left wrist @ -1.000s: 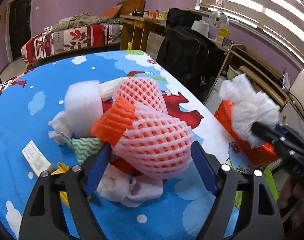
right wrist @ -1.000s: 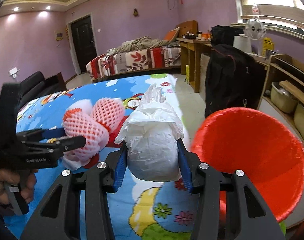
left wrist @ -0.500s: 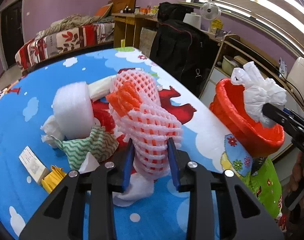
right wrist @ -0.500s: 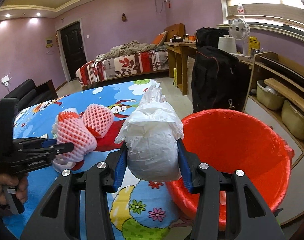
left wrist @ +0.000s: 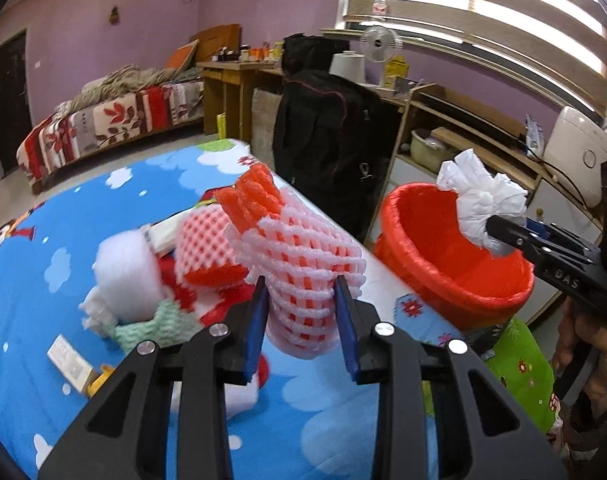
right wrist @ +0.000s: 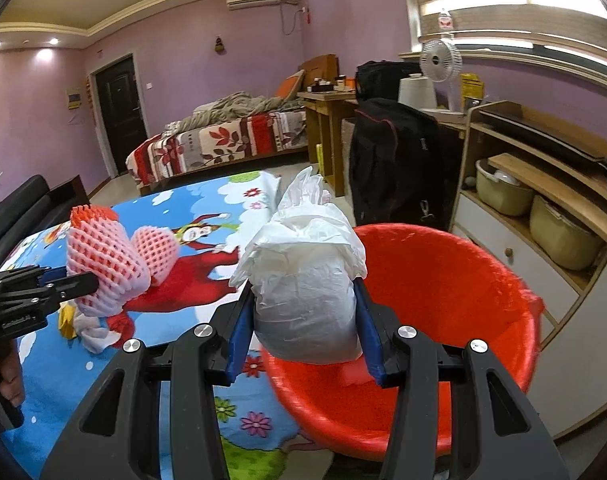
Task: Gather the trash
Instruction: 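Drop the plastic bag and the pink foam net into the red bin with both grippers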
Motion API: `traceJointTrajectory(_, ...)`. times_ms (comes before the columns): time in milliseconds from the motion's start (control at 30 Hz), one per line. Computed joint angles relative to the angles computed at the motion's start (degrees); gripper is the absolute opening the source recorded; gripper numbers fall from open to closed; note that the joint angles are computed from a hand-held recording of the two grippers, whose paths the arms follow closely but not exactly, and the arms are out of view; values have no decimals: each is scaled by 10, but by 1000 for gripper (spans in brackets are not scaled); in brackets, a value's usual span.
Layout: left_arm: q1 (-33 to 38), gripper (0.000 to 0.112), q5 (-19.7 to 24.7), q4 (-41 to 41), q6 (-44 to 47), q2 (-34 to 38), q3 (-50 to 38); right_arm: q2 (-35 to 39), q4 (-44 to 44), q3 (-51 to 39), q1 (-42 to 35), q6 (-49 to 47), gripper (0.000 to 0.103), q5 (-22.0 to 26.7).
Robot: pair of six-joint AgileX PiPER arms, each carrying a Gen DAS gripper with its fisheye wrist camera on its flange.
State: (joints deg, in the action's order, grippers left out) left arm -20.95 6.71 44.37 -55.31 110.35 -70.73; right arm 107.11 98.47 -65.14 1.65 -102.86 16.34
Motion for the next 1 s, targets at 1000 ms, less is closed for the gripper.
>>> traceJointTrajectory(1000,-70,35,150,-492,529,182,-385,9,-108,-55,-97,112,47,4)
